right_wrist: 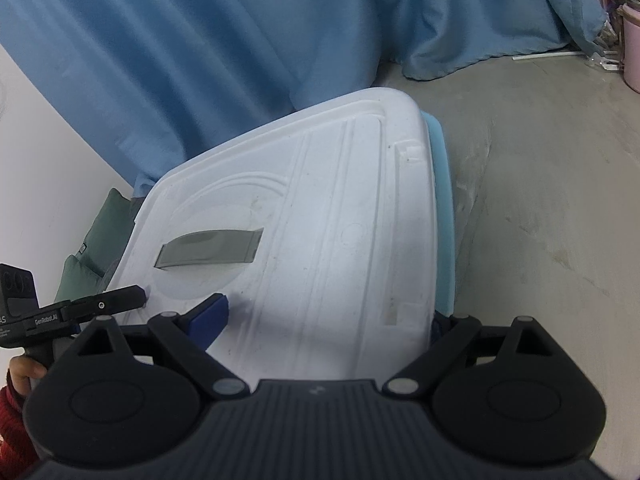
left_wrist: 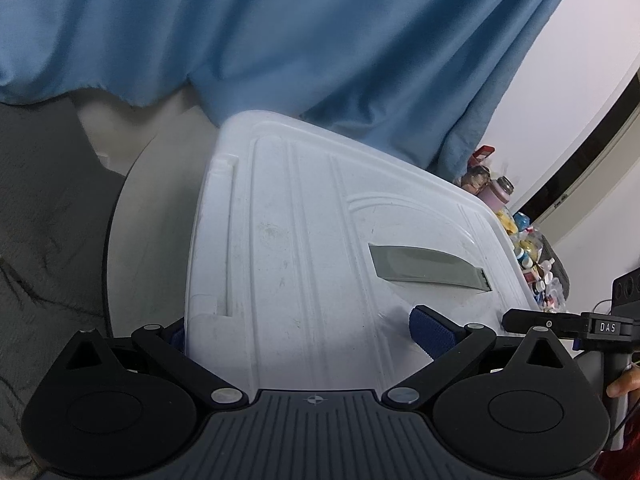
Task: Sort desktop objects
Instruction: 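Lower the white lid with both tools onto the blue bin's rim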
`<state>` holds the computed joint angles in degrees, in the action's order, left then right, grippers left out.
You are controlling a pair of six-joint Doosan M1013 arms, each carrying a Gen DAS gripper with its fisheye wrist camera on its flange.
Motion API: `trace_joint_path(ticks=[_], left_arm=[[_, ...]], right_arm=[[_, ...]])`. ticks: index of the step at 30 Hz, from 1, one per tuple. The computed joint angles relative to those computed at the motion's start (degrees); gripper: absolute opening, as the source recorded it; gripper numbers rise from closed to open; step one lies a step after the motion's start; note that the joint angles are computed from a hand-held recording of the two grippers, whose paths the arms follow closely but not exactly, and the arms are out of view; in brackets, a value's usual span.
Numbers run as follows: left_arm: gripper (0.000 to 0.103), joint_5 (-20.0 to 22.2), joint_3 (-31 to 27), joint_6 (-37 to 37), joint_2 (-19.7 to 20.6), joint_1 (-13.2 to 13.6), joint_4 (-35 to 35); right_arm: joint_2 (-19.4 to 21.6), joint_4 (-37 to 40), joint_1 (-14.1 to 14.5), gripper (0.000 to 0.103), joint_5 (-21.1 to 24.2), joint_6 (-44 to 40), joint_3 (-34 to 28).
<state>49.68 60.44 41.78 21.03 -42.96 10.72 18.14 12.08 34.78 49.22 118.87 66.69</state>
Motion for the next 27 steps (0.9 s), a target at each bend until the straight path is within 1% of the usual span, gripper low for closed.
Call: trace_joint_path(ticks=[7, 15, 16, 18, 20, 24, 27], left_arm=[[0.102, 0.61, -2.96, 2.52, 2.19, 1.64, -1.96], [0.102, 2.06, -5.57, 4.02, 3.86, 2.78, -2.79], [0.102, 2.57, -5.98, 3.91, 4.06, 2.83, -2.71], [0.102, 4.10, -6.88, 3.19, 4.44, 2.83, -1.70], [0.102, 5.60, -7.76, 2.45, 4.80, 2.87, -0.69], [0.102, 6.33, -8.11, 2.23, 4.82, 2.96, 0.38], [0.102, 7.27, -8.88, 3.65, 5.16, 2.90, 0.36]], right_arm=[[1.48, 0.71, -0.82, 0.093, 0.84, -0.19, -1.97], [3.21, 2.14, -1.81, 0.093, 1.70, -0.69, -4.09], [3.32, 1.40, -1.73, 0.096, 2.23, 0.08, -4.43], [3.59, -1.27, -1.37, 0.096, 3.94, 1.58, -5.39], [3.24, -2.56, -1.18, 0.096, 3.95, 1.62, -5.35], [2.70, -7.15, -0.83, 0.096, 5.36, 4.19, -5.72], [2.58, -10.30, -0.55, 0.096, 7.97, 4.94, -6.52]])
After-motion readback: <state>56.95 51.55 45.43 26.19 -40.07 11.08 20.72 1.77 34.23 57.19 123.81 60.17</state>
